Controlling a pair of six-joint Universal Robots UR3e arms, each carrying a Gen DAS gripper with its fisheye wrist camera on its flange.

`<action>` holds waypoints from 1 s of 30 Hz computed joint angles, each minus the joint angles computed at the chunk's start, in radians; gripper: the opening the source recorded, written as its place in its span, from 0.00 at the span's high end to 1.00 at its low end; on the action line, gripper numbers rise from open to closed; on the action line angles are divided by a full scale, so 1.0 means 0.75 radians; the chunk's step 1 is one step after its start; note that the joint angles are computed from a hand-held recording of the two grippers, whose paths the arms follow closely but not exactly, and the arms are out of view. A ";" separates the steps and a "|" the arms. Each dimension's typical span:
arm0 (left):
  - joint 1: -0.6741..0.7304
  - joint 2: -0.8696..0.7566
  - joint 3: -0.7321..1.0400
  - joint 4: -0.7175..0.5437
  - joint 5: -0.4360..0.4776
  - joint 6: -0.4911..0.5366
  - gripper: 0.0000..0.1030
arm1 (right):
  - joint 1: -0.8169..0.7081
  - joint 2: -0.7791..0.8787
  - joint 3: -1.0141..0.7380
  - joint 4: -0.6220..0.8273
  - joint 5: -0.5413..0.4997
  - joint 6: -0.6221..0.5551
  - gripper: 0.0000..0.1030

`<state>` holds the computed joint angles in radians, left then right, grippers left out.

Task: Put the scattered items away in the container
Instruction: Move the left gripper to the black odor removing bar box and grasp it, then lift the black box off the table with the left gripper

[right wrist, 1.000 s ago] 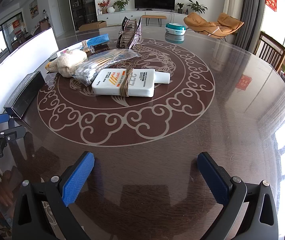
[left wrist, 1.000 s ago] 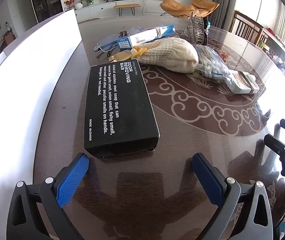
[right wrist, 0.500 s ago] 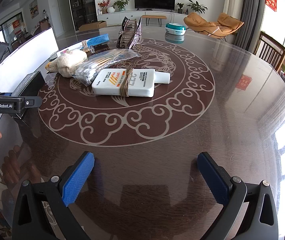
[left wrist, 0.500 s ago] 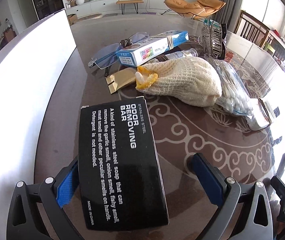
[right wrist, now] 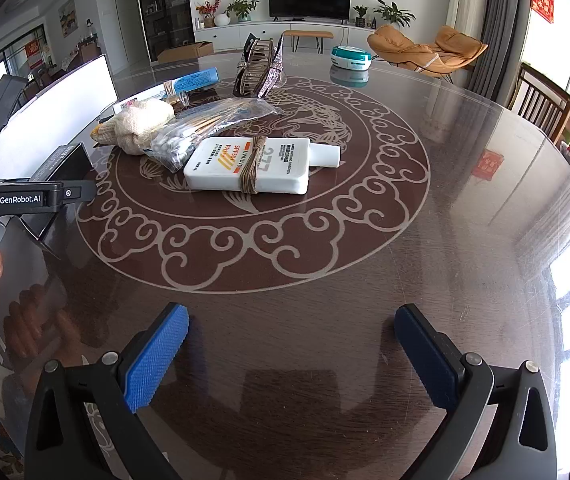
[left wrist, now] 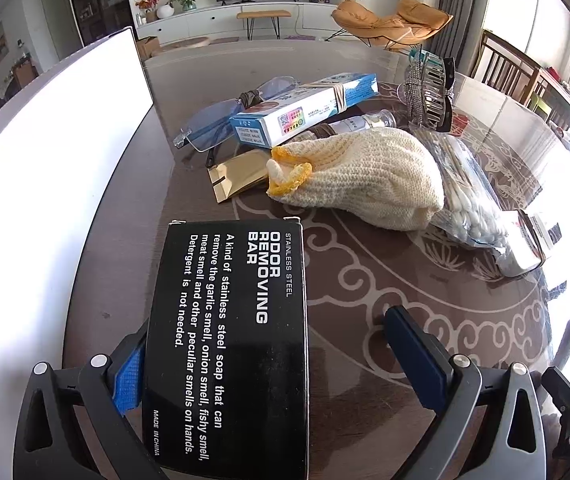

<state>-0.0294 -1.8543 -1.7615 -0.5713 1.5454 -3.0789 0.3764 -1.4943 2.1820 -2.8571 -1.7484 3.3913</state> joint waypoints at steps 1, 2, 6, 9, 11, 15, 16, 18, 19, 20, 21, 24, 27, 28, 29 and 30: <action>0.001 -0.003 -0.005 0.014 0.000 0.003 0.00 | 0.000 0.000 0.000 0.000 0.000 0.000 0.00; 0.000 -0.002 -0.013 0.029 -0.001 0.006 0.01 | 0.000 0.001 0.000 0.000 0.000 0.000 0.00; -0.004 0.031 -0.060 0.087 -0.024 0.036 0.27 | 0.000 0.000 0.000 0.000 0.000 0.000 0.00; -0.021 0.045 -0.057 0.076 -0.026 0.063 0.43 | 0.000 -0.001 0.000 0.001 0.000 0.000 0.00; -0.035 0.053 -0.065 0.084 -0.013 0.062 0.43 | 0.001 -0.001 0.000 0.001 0.000 0.000 0.00; -0.044 0.079 -0.104 0.104 -0.029 0.039 0.43 | 0.001 -0.001 0.000 0.001 0.000 0.000 0.00; -0.053 0.089 -0.116 0.106 -0.025 0.036 0.43 | 0.001 0.000 -0.001 0.001 -0.001 0.001 0.00; -0.068 0.114 -0.142 0.103 -0.023 0.034 0.43 | 0.001 0.000 -0.001 0.001 -0.001 0.001 0.00; -0.077 0.128 -0.158 0.102 -0.020 0.030 0.43 | 0.001 -0.001 0.000 0.002 0.000 0.000 0.00; -0.085 0.145 -0.177 0.106 -0.017 0.024 0.43 | 0.001 -0.001 0.000 0.002 0.000 0.000 0.00; -0.094 0.161 -0.200 0.113 -0.012 0.017 0.43 | 0.001 -0.001 0.000 0.002 0.000 0.000 0.00; -0.110 0.199 -0.249 0.120 -0.001 0.000 0.43 | 0.001 -0.002 0.000 0.002 0.000 0.000 0.00; -0.133 0.227 -0.273 0.111 0.012 -0.020 0.43 | 0.001 -0.002 0.000 0.002 0.000 0.000 0.00; -0.136 0.233 -0.278 0.110 0.014 -0.022 0.43 | 0.001 -0.002 0.000 0.002 0.000 0.000 0.00; -0.139 0.238 -0.287 0.115 0.016 -0.025 0.43 | 0.001 -0.002 0.000 0.002 0.000 0.000 0.00; -0.140 0.244 -0.297 0.123 0.016 -0.025 0.43 | 0.000 -0.002 0.001 0.002 0.000 -0.001 0.00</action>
